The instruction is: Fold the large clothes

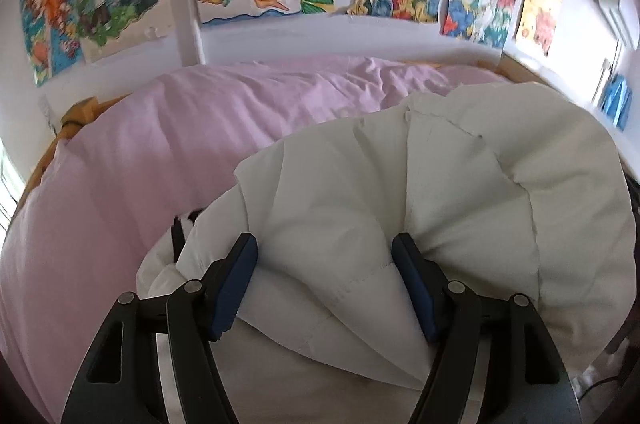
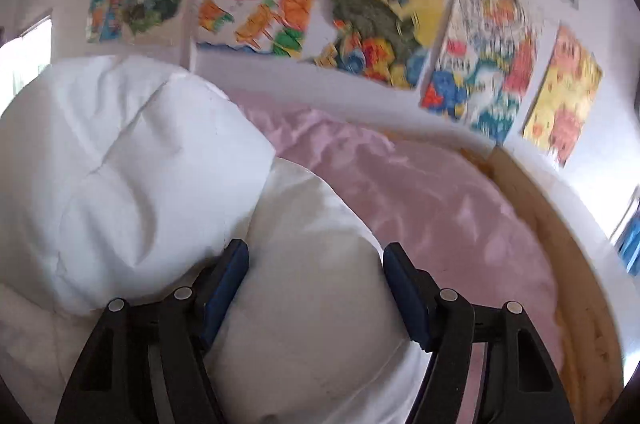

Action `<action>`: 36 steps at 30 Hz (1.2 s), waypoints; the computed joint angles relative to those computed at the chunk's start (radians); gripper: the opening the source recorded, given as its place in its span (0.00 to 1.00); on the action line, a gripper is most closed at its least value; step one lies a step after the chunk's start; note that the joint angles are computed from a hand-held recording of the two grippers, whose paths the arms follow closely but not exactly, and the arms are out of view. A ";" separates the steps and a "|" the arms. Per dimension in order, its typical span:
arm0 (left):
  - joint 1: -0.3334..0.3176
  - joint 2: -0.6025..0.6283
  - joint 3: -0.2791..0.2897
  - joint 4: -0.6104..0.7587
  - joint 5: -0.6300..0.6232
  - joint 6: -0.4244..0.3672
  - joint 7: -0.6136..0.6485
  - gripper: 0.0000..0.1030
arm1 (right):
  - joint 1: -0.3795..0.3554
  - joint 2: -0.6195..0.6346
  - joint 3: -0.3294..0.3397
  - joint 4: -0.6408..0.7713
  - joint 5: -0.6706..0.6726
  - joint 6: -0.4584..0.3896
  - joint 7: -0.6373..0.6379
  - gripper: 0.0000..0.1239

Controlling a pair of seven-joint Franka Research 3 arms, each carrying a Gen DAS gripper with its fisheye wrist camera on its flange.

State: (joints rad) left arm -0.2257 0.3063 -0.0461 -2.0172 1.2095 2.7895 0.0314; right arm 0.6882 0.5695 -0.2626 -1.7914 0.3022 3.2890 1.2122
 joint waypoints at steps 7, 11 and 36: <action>0.000 0.153 0.062 0.141 -0.106 0.054 0.149 0.64 | -0.132 0.180 0.100 0.261 -0.056 -0.125 0.049 0.54; -0.054 0.217 0.151 0.181 0.022 0.089 -0.024 0.65 | -0.168 0.271 0.144 0.332 -0.057 -0.072 0.081 0.55; 0.003 0.131 0.069 0.125 -0.071 0.035 0.137 0.70 | -0.505 0.304 0.660 0.681 0.073 -0.406 -0.096 0.57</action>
State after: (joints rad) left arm -0.2224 0.4369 0.0226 -1.8921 1.1387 2.8247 0.1682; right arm 0.1833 0.8736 0.3978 -1.1100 0.3748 2.8826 1.1158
